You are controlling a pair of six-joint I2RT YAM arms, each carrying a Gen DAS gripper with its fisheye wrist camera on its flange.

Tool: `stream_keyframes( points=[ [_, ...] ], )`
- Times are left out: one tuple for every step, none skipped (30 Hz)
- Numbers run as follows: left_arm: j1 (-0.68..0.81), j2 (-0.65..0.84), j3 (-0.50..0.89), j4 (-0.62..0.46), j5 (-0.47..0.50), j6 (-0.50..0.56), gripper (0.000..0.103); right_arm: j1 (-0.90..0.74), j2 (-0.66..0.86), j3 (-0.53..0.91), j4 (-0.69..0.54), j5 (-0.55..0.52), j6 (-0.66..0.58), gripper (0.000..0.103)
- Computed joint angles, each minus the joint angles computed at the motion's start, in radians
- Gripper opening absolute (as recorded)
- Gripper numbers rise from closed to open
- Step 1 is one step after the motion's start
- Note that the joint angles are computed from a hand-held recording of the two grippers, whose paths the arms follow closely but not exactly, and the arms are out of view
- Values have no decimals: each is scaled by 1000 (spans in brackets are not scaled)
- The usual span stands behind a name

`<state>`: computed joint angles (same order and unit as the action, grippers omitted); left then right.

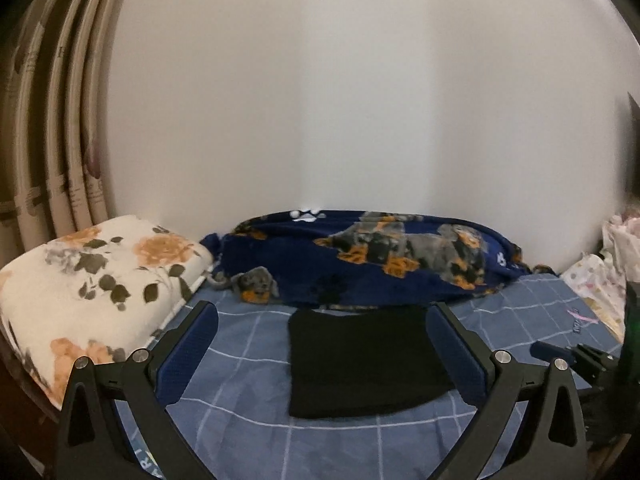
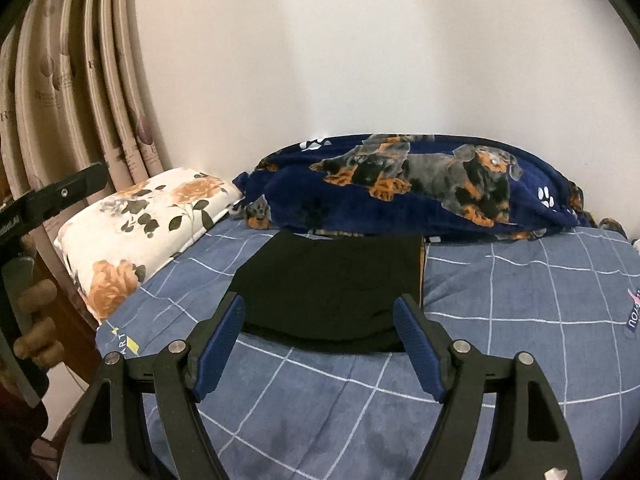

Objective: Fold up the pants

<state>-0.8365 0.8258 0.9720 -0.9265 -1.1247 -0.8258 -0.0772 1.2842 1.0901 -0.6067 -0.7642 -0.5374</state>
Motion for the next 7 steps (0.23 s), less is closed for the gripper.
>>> stream_keyframes(
  points=[
    [-35, 23, 8, -29, -33, -45, 103, -6, 0, 2, -8, -6, -7, 75],
    [-56, 39, 18, -58, -53, -79, 103, -13, -4, 1, -15, -12, -12, 75],
    [-86, 70, 33, -99, -84, -129, 103, -20, -9, -2, -19, -16, -18, 75],
    [-107, 99, 47, -135, -105, -175, 103, -26, -15, -4, -27, -20, -27, 75],
    [-118, 112, 56, -153, -112, -198, 103, -29, -20, -6, -31, -21, -31, 75],
    [-129, 119, 57, -155, -114, -214, 103, -32, -25, -8, -34, -21, -34, 75],
    [-134, 133, 65, -165, -110, -238, 103, -33, -31, -10, -36, -19, -36, 75]
  ],
)
